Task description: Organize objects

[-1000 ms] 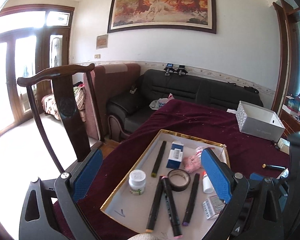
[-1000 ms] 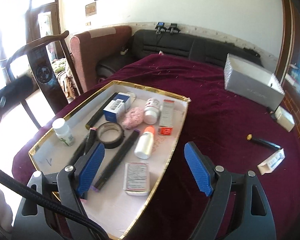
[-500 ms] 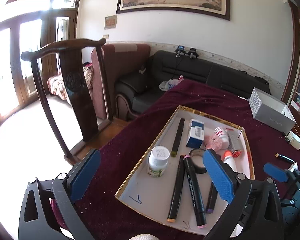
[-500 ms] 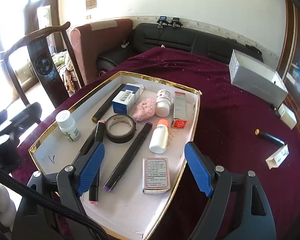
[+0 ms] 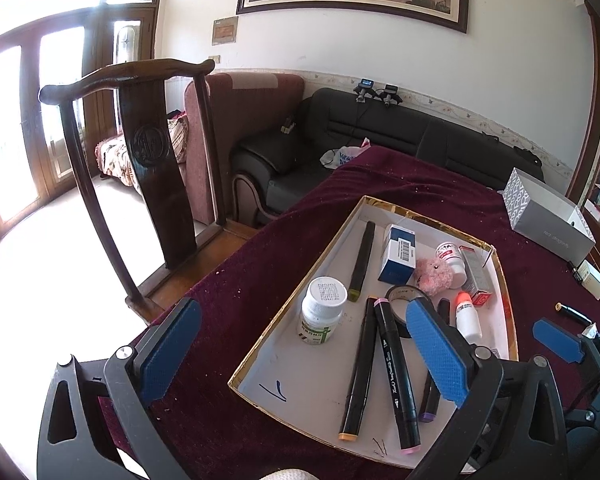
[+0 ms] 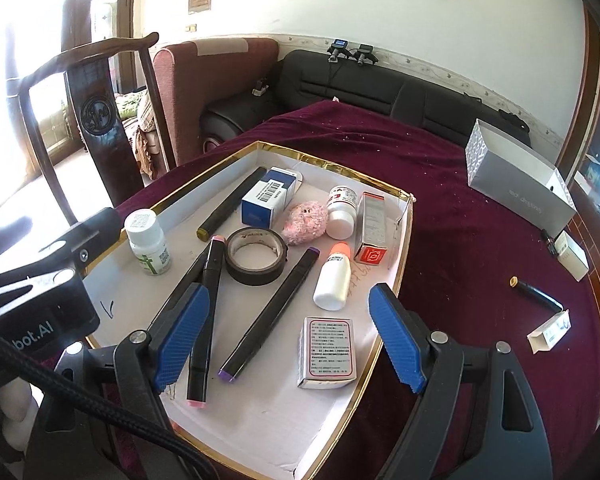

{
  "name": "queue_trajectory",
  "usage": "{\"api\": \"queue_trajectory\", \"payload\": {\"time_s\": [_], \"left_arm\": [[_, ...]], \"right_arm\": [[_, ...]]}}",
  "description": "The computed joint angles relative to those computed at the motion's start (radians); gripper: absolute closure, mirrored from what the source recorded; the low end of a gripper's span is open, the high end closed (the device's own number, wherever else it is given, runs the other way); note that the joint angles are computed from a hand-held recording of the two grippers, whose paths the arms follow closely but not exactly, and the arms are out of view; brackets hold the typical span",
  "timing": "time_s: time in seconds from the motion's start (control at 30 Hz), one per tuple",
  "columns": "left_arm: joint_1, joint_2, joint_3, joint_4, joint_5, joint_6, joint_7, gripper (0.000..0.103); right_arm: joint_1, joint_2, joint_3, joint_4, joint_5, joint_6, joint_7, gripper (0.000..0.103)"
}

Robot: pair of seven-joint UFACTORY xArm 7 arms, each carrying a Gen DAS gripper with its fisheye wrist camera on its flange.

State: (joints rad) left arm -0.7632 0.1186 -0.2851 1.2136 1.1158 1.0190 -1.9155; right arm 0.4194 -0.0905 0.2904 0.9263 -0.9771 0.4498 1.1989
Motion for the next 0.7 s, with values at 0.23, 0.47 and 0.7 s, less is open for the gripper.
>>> {"api": "queue_trajectory", "payload": {"time_s": [0.23, 0.47, 0.7], "left_arm": [[0.003, 0.001, 0.001, 0.001, -0.008, 0.002, 0.002, 0.002], [0.008, -0.001, 0.005, -0.008, -0.018, -0.015, 0.000, 0.002], [0.005, -0.005, -0.001, -0.010, -0.002, -0.004, -0.004, 0.002]], "right_arm": [[-0.002, 0.000, -0.003, -0.001, 0.012, -0.001, -0.005, 0.020], [0.001, 0.004, -0.001, 0.002, 0.019, 0.004, -0.021, 0.020], [0.007, 0.011, -0.005, 0.007, 0.028, 0.005, -0.030, 0.020]]}}
